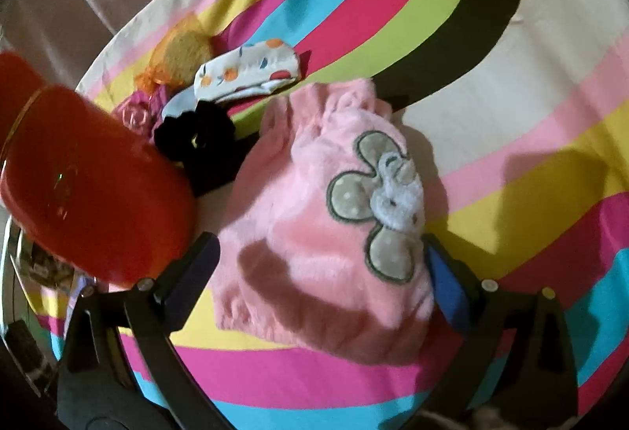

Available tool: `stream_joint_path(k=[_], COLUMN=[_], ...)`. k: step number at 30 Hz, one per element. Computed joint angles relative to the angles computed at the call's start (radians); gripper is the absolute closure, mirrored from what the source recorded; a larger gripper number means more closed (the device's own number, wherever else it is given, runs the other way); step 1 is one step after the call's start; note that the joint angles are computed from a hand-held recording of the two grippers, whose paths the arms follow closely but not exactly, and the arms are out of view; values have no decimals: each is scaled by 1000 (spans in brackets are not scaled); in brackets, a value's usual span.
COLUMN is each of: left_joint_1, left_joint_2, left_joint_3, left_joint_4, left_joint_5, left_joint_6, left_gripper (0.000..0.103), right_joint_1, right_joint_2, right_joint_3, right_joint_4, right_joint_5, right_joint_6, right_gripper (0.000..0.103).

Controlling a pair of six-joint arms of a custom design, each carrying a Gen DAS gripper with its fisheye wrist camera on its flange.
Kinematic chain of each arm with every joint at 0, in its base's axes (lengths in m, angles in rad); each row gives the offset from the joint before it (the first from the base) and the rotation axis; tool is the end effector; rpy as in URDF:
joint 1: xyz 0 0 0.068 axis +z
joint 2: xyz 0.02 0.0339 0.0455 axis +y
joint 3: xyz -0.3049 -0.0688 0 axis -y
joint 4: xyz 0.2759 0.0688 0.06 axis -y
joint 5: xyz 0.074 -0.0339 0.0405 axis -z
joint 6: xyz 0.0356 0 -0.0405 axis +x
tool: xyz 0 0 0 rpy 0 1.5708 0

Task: Organize soft objects
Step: 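Grasp the pink mitten with the right tool and lift it, then carry the pink mitten and purple mitten toward the white box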

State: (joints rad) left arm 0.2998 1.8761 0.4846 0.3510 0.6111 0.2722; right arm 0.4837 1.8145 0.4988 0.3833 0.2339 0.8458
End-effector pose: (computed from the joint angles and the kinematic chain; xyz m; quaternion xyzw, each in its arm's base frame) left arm 0.2660 0.0608 0.0545 0.0661 0.9214 -0.2080 0.3217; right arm 0.2570 0.1257 0.0703 0.2058 0.9210 0.1051 0.3136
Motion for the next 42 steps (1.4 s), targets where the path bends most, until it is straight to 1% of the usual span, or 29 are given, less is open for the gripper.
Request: stream_joint_path(k=[4, 6, 7, 8, 9, 11, 13, 15, 17, 19, 21, 23, 24, 26, 28, 30, 32, 34, 37, 39, 42], left_joint_1=[-36, -50, -59, -71, -85, -106, -121, -120, -106, -87, -56, -16, 16, 53, 72, 71, 43, 22, -13, -45, -93], left_joint_2=[4, 11, 14, 16, 15, 14, 16, 22, 31, 32, 13, -38, -76, -119, -135, -131, -132, -140, -199, -256, -310], left_joint_3=[4, 12, 15, 17, 20, 23, 26, 36, 42, 49, 52, 34, 29, 27, 27, 20, -22, -53, -112, -143, -151], left_joint_4=[19, 31, 38, 44, 46, 48, 50, 42, 42, 33, 8, -1, -33, -85, -123, -136, -87, -63, -23, -15, -36], left_joint_5=[-44, -62, -76, -94, -114, -142, -160, -151, -124, -85, -33, 27, 80, 147, 181, 171, 107, 81, 50, 33, 21], left_joint_6=[2, -5, -11, -14, -13, -9, -6, -5, -3, -4, -16, -32, -31, -24, -14, -5, 20, 45, 64, 71, 52], left_gripper=[54, 54, 54, 54, 54, 54, 54, 55, 71, 77, 78, 78, 78, 78, 78, 78, 78, 78, 78, 78, 78], right_joint_1=[50, 78, 72, 77, 62, 43, 42, 66, 115, 170, 219, 256, 268, 300, 330, 368, 409, 445, 490, 522, 566], right_joint_2=[-2, 17, 56, 51, 61, 71, 55, 29, -35, -106, -182, -256, -285, -341, -363, -349, -306, -265, -227, -257, -351], right_joint_3=[1, 13, 44, 36, 25, 2, -31, -51, -88, -117, -141, -160, -169, -182, -190, -192, -180, -170, -160, -158, -158], right_joint_4=[-28, -37, -37, -33, 12, 79, 126, 149, 173, 174, 169, 155, 151, 127, 109, 104, 79, 58, 39, 3, -82], right_joint_5=[88, 155, 172, 187, 157, 122, 105, 122, 152, 189, 219, 240, 242, 257, 260, 272, 272, 275, 263, 282, 337], right_joint_6=[15, 24, 17, 26, 23, 21, 18, 8, -9, -18, -25, -25, -25, -16, 4, 31, 63, 90, 120, 124, 115], right_gripper=[2, 12, 35, 65, 74, 86, 88, 89, 89, 89, 89, 89, 89, 89, 89, 89, 89, 89, 89, 89, 89])
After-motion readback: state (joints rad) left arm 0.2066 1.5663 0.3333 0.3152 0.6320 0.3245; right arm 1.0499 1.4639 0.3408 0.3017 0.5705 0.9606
